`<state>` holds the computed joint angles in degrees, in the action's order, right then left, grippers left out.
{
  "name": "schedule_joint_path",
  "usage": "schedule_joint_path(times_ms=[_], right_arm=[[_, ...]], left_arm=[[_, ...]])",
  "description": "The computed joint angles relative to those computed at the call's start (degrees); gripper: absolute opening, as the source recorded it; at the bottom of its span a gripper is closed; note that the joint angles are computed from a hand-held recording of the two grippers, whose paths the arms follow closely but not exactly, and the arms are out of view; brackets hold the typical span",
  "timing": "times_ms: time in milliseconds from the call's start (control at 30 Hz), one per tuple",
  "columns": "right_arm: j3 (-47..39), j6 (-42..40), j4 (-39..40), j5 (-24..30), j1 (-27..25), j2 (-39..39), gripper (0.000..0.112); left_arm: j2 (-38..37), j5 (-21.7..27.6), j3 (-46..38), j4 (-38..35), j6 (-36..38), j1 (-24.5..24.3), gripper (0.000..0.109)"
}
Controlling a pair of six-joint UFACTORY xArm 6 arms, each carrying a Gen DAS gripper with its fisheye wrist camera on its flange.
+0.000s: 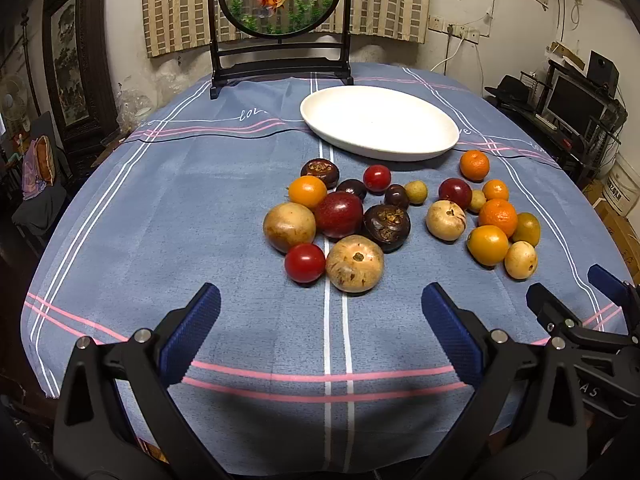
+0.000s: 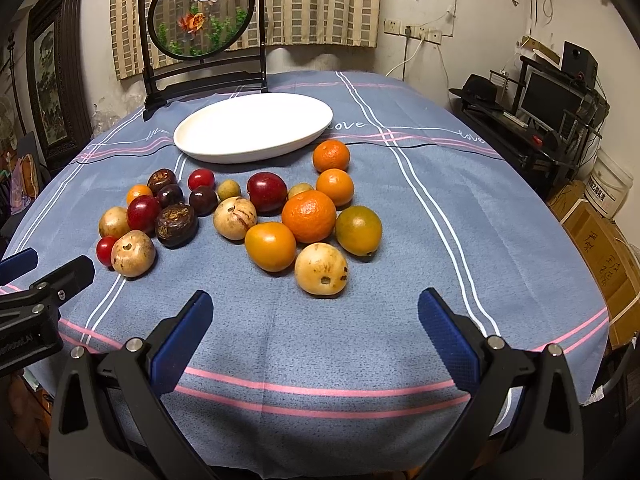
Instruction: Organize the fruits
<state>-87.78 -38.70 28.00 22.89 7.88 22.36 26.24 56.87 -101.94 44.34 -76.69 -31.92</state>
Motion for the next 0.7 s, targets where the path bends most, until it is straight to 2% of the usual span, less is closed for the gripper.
schedule_joint_path(times_ms=[200, 500, 700], right_arm=[[-0.01, -0.23, 0.24, 0.2, -0.03, 0.1, 0.102], [0.01, -0.28, 0.32, 0.39, -0.04, 0.22, 0.102], [-0.04, -0.55, 0.59, 0.48, 0.05, 0.35, 0.102]], left_arm=[[0.17, 0.08, -0.2, -0.9, 0.5, 0.13, 0.101], [-0.9, -2.99, 1.88, 0.67, -0.08, 0.38, 0.101], [-0.25, -3.06, 1.23, -2.52, 2.2, 0.76, 0.101]])
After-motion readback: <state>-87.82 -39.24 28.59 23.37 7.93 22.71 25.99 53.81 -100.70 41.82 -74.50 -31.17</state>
